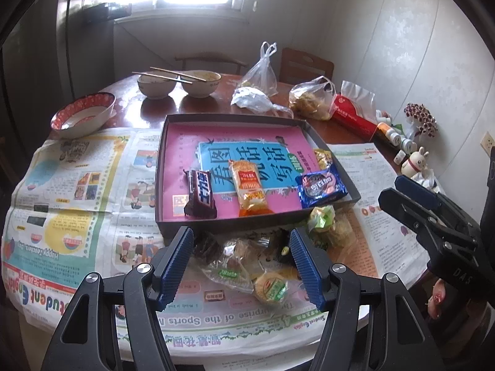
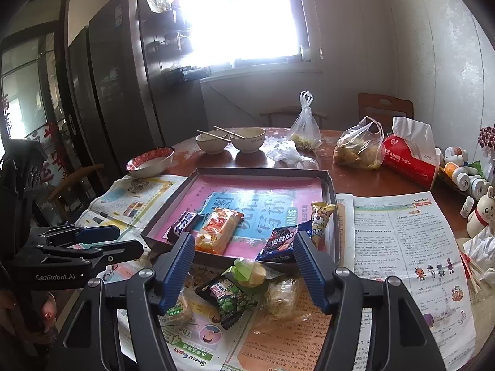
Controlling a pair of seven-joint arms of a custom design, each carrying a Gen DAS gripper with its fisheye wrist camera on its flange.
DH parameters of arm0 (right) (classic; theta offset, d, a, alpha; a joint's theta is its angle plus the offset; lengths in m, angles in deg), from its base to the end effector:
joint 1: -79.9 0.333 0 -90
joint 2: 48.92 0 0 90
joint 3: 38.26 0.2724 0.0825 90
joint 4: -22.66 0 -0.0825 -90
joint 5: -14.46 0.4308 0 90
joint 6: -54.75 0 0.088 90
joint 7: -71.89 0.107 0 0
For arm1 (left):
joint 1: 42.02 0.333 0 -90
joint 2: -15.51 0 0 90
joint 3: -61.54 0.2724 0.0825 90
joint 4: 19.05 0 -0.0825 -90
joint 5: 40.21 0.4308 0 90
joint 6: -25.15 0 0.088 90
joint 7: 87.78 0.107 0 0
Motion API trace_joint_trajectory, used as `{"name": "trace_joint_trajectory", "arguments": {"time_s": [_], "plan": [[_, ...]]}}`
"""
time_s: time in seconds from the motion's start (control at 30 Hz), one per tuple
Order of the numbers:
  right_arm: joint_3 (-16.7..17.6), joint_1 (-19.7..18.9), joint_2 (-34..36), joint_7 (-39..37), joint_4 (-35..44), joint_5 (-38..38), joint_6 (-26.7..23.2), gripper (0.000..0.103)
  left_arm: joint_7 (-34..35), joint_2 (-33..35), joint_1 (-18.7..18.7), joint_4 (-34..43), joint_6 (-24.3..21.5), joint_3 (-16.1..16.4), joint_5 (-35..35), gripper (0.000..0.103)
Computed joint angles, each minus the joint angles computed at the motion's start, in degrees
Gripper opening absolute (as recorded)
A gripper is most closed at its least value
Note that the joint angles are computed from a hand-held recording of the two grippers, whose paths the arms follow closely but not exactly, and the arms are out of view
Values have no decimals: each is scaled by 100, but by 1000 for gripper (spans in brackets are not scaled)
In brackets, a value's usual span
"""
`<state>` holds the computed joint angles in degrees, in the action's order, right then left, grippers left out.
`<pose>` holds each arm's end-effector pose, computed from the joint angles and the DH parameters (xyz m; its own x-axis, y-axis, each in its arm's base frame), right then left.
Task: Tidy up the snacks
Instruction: 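Move the left gripper to the round pastry while the right approaches the light green packet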
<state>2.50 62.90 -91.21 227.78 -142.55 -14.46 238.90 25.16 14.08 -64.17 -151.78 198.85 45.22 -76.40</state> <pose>0.3920 0.1753 0.3587 -0.0775 -0.9923 -0.0967 -0.5505 0.1234 -0.8257 0.4829 -0.3267 0.3541 -0.5111 -0.8372 0.1949 -0.6983 0.2722 -0.6620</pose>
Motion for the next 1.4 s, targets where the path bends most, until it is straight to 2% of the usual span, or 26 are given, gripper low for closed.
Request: {"name": "trace_joint_trajectory", "arguments": {"time_s": [0.33, 0.53, 0.73, 0.97, 1.3, 1.4], "plan": [[-43, 105, 69, 15, -21, -91, -126, 65, 36, 51, -20, -50, -285, -42, 194, 67], [-96, 148, 145, 67, -54, -211, -179, 65, -249, 35, -16, -201, -376, -59, 639, 67], [-151, 175, 257, 137, -75, -316, -228, 66, -311, 109, -11, -277, -517, -62, 789, 67], [-172, 177, 269, 205, -105, -424, -239, 66, -360, 213, -33, -270, -487, -120, 1086, 67], [23, -85, 593, 149, 112, -704, -299, 65, -460, 473, -43, -95, -364, -158, 1434, 67], [231, -328, 862, 160, 314, -877, -346, 66, -491, 574, -17, -14, -355, -169, 1503, 67]]}}
